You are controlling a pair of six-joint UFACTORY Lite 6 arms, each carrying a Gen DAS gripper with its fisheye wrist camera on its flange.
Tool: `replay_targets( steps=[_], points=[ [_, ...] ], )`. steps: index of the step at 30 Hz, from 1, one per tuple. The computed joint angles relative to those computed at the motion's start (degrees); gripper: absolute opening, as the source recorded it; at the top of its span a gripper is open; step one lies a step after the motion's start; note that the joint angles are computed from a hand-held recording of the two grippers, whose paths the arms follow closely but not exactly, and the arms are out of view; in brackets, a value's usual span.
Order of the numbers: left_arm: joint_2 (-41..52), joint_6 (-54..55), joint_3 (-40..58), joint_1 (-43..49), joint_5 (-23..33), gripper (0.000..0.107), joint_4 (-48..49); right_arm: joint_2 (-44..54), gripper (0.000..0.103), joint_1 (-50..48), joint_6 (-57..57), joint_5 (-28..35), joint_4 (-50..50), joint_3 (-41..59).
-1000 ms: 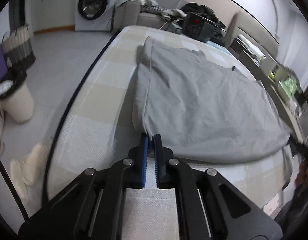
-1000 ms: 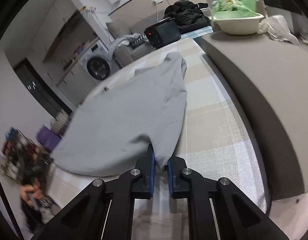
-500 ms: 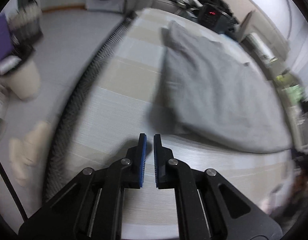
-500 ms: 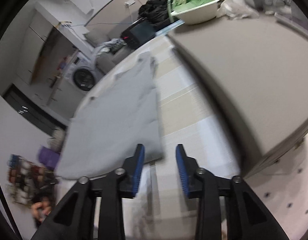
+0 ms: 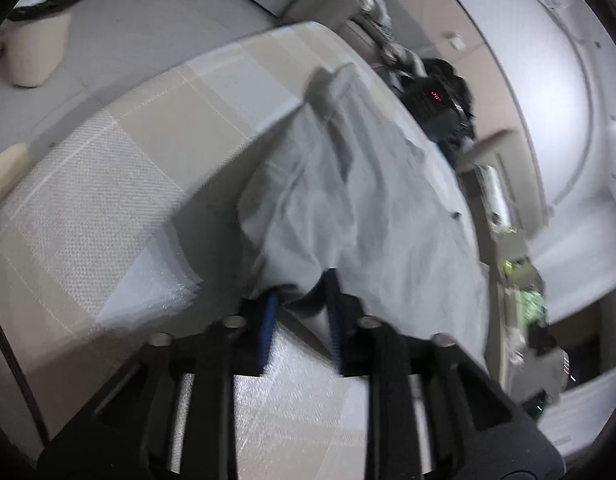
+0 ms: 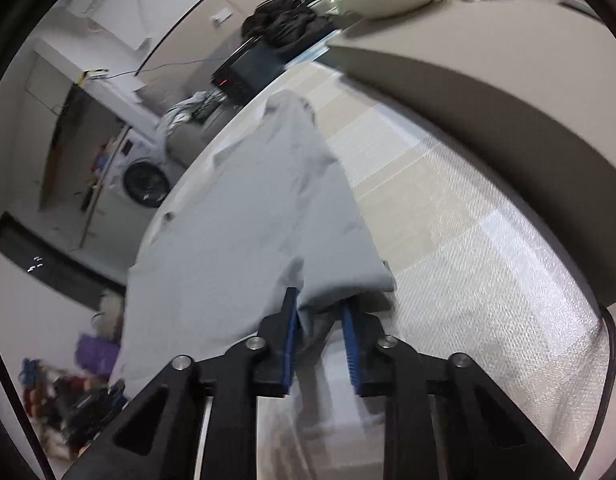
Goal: Fold small clothes
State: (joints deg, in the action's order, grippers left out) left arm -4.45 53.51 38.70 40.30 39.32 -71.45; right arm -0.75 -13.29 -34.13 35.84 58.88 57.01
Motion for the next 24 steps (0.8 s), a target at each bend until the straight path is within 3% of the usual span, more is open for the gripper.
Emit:
replay_targets(
  steps=[4, 11, 14, 16, 18, 20, 24],
  points=[
    [-5.37, 1.16, -4.02, 0.06, -1.7, 0.002, 0.45, -1.48, 0.006, 0.41, -0.51, -1.33, 1.48, -2.3],
    [-12.6, 0.6, -7.59, 7.41, 5.33, 0.002, 10.71, -4.34, 0.004, -4.01, -7.49, 4.01, 4.92, -6.64],
    [-12.47, -0.52, -6.64, 9.56, 8.19, 0.006, 14.38, -5.85, 0.017, -4.39, -7.92, 4.43, 2.24, -6.83],
    [-11.93, -0.97, -5.09, 11.82, 9.84, 0.018, 16.38, -9.48, 0.032, -6.22, -7.71, 3.82, -0.05, -8.62],
    [-12.29, -1.63, -3.62, 10.77, 5.51, 0.034, 18.19, -13.58, 0.033, -5.92, -7.58, -0.19, -2.41, -10.2],
    [-17.34, -4.12, -4.44, 9.32, -0.23, 0.049, 21.55, -15.4, 0.04, -4.15, -6.46, -2.93, -5.8, -9.9],
    [-24.19, -6.19, -5.9, 2.08, -3.54, 0.051, 26.11, -15.81, 0.06, 5.2, -4.96, -6.94, -10.88, -8.17]
  ],
)
